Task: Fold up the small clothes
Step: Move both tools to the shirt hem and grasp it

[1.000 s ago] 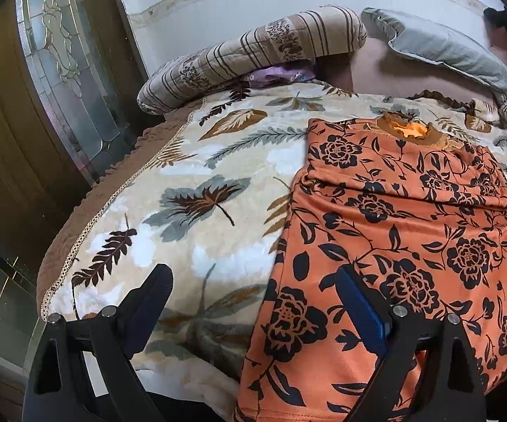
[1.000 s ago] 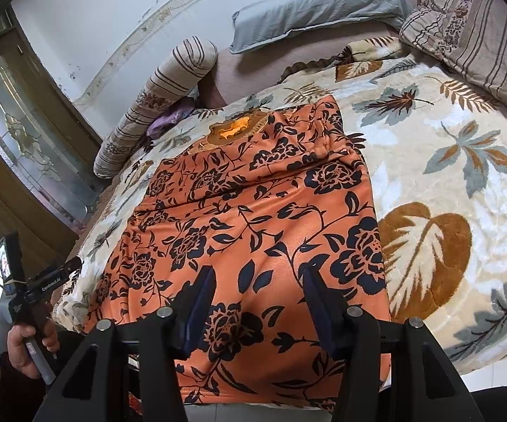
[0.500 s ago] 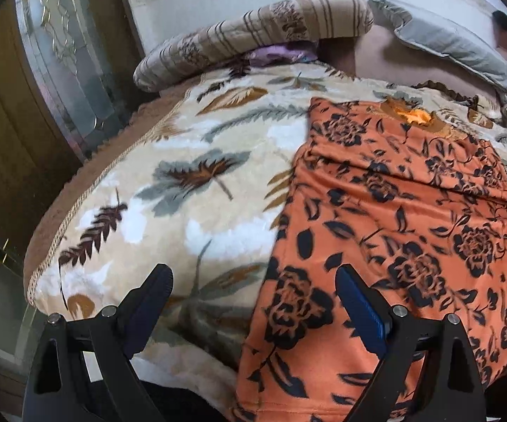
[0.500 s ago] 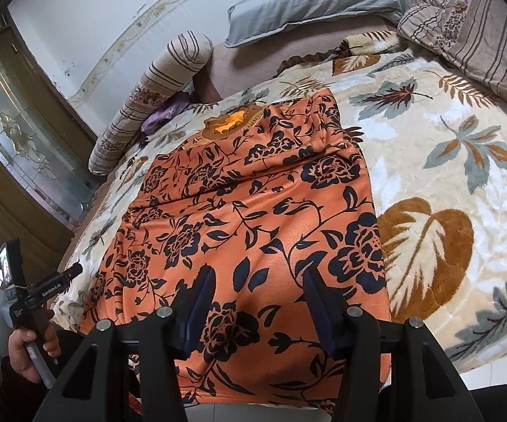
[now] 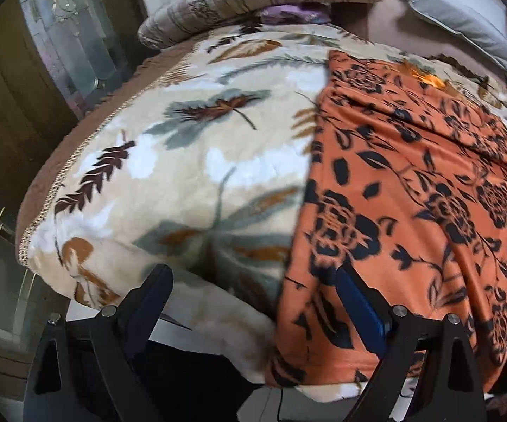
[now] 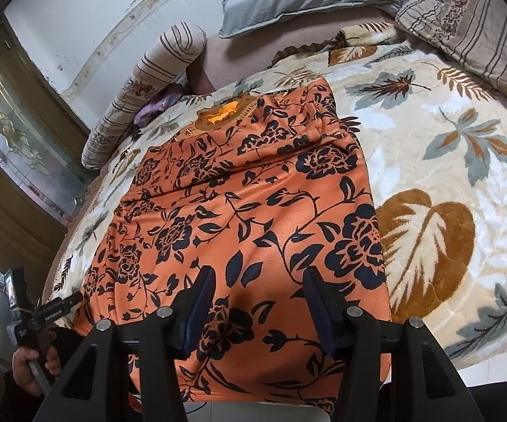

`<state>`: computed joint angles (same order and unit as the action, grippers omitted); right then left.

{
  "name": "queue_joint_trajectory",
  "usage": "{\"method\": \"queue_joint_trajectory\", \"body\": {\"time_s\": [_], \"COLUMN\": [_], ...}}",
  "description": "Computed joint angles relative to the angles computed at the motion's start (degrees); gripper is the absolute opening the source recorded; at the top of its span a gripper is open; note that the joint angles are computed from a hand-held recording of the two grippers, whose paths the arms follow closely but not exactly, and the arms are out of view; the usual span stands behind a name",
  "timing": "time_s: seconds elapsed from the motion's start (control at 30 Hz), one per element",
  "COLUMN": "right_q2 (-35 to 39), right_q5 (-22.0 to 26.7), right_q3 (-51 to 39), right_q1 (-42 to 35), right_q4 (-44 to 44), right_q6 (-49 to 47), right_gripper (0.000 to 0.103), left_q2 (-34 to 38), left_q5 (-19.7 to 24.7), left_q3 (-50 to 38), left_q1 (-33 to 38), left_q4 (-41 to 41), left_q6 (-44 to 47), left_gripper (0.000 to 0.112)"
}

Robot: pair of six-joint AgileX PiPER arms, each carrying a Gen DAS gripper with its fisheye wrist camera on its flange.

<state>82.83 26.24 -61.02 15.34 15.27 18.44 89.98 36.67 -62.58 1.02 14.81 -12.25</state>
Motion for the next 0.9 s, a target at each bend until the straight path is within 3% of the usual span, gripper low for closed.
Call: {"method": "queue_joint_trajectory", "body": {"time_s": [0.4,0.53,0.7,0.8,0.9], "right_q2": [0.23,-1.04,-1.13,-0.57,-0.49], "right_q5": [0.71,1.23,7.70,13.72,15.03], "right_q3": [-0.29,0.55,0.54,-0.26,1.94], "right_q1": [-0.31,-2.83,-8.53,-10.47,-12.35], "right_q4": [-1.23,0.21,6.84,5.12,8.25], "right_q6": [1.55,1.64,-2.29,-1.80,-4.95], "right_gripper": [0.056,0.056,0.061,0.061,0.061], "left_q2": [-0.79,-1.34,-0.70,-0.55,-0.69], "left_q5": [1.69,1.67,3.17,3.52,3.35], "left_q3": [0.44,0.88,0.34,0.23,0.58], "left_q1": [1.05,0.41,-0.70,-0.61,-0.98], "left_q4": [-10.41,-10.31,-9.46,-10.65,-11.46], "left_q6": [10.11,10.48,11.07,12.45,13.64], "left_gripper": [0.094,0.094,0.094,0.094,0.094]}}
